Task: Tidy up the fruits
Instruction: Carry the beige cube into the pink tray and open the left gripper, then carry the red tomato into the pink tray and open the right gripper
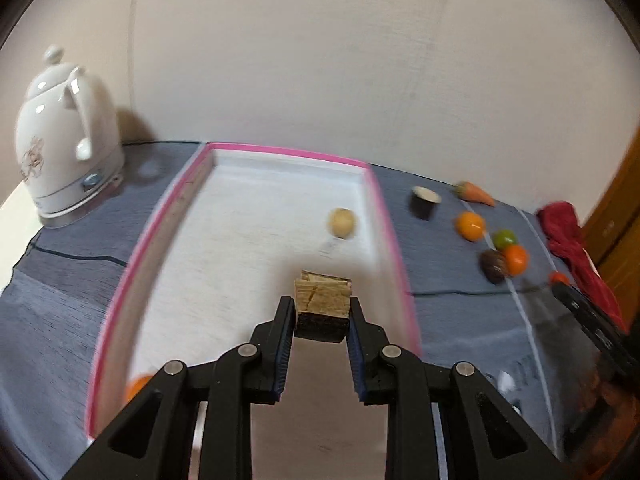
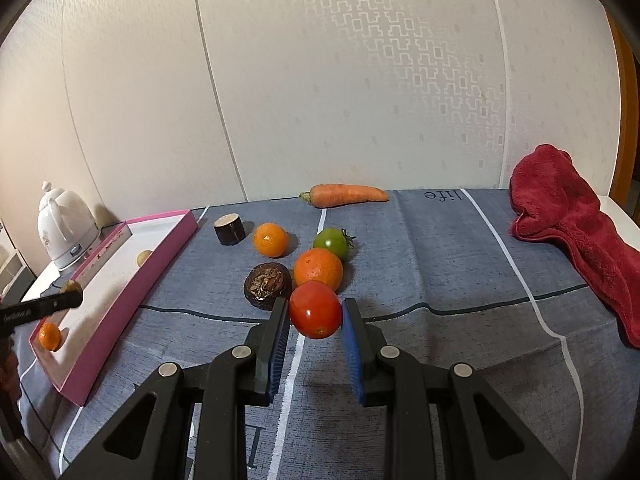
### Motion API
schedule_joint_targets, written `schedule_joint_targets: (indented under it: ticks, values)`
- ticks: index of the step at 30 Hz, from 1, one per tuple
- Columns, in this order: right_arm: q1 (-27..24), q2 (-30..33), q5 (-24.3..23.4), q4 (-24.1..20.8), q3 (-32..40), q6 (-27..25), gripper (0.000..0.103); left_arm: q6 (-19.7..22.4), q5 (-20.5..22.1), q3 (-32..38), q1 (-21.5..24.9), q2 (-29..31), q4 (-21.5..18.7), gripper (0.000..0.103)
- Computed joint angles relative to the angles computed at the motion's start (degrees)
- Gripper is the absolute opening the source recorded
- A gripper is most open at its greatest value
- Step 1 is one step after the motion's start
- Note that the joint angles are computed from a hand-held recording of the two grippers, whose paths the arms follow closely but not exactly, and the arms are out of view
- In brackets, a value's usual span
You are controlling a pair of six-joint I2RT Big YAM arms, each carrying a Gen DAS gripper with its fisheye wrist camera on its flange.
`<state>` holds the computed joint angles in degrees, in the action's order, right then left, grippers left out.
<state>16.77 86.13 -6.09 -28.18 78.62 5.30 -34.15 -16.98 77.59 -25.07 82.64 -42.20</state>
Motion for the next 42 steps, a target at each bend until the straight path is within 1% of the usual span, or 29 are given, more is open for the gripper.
schedule_joint_targets:
  ticks: [2,7,9,11,12,13,14,16,17,18,19,26,28,30,32,35,37,42]
  values:
    - [0.23,0.31,0.55,-0.70,0.46,-0.40,0.026,-0.69,1.11,0.24,1.82,0.35,-0.95,0.025]
    - [0.65,0.79,1.43,-2.05,1.17,-1.40,0.026,-2.81,2.77,0.42,5.26,1.18,-1.73,0.025]
    - [0.68,0.82,1.61,-2.25,1.23,-1.54,0.026,-3.70,2.49,0.31,6.06,1.22,-1.84,0.029]
    - [0.71,0.95,1.80,-2.52,1.40,-1.47,0.026,-4.05,2.07,-0.63,6.29,0.41,-0.88,0.042]
    - [0.72,1.09,1.88,-2.77,1.59,-1.47,0.026,-4.05,1.36,-1.24,6.12,-0.16,-0.36,0.054]
    - [0.74,1.22,1.96,-2.99,1.76,-1.49,0.026,-3.95,0.80,-1.31,5.98,-0.26,0.00,0.061]
    - [0.76,1.36,2.01,-3.27,1.96,-1.59,0.026,-3.53,0.24,-2.11,5.64,-0.96,0.92,0.063]
    - [0.88,1.60,2.27,-3.70,2.34,-1.88,0.026,-2.14,-0.39,-2.63,4.88,-1.56,1.38,0.065]
    - [0.97,1.65,2.43,-3.82,2.41,-2.10,0.026,-1.12,-1.35,-3.21,4.11,-2.09,1.49,0.069]
    - [1.13,1.75,2.62,-3.94,2.55,-2.36,0.026,-0.86,-2.09,-3.43,3.62,-2.29,1.48,0.072]
    - [1.24,1.82,2.72,-4.03,2.65,-2.64,0.026,-0.60,-3.15,-4.15,2.93,-2.90,1.84,0.076]
    - [1.84,2.59,2.99,-5.27,3.58,-4.10,0.026,-0.29,-7.83,-10.36,-1.12,-8.24,6.25,0.096]
    - [2.02,2.92,1.61,-5.85,3.88,-3.02,0.026,0.02,-9.42,-11.86,-2.04,-9.62,7.21,0.099]
    - [2.31,3.00,-1.35,-6.14,3.78,-0.75,0.026,-0.02,-10.98,-13.30,-2.79,-11.00,7.87,0.101]
    - [3.33,3.28,-2.74,-6.85,3.87,0.45,0.026,-0.18,-11.60,-14.67,-3.23,-12.22,8.58,0.103]
    - [5.52,3.69,-3.16,-7.14,4.22,0.20,0.026,-0.53,-12.57,-16.29,-3.69,-13.50,8.85,0.103]
    - [6.82,4.00,-3.87,-7.20,4.62,0.02,0.026,-0.83,-13.03,-16.71,-3.86,-13.89,8.20,0.103]
    - [9.95,5.56,-5.00,-7.70,6.84,-0.41,0.026,-0.92,-13.42,-18.53,-4.70,-15.14,7.97,0.103]
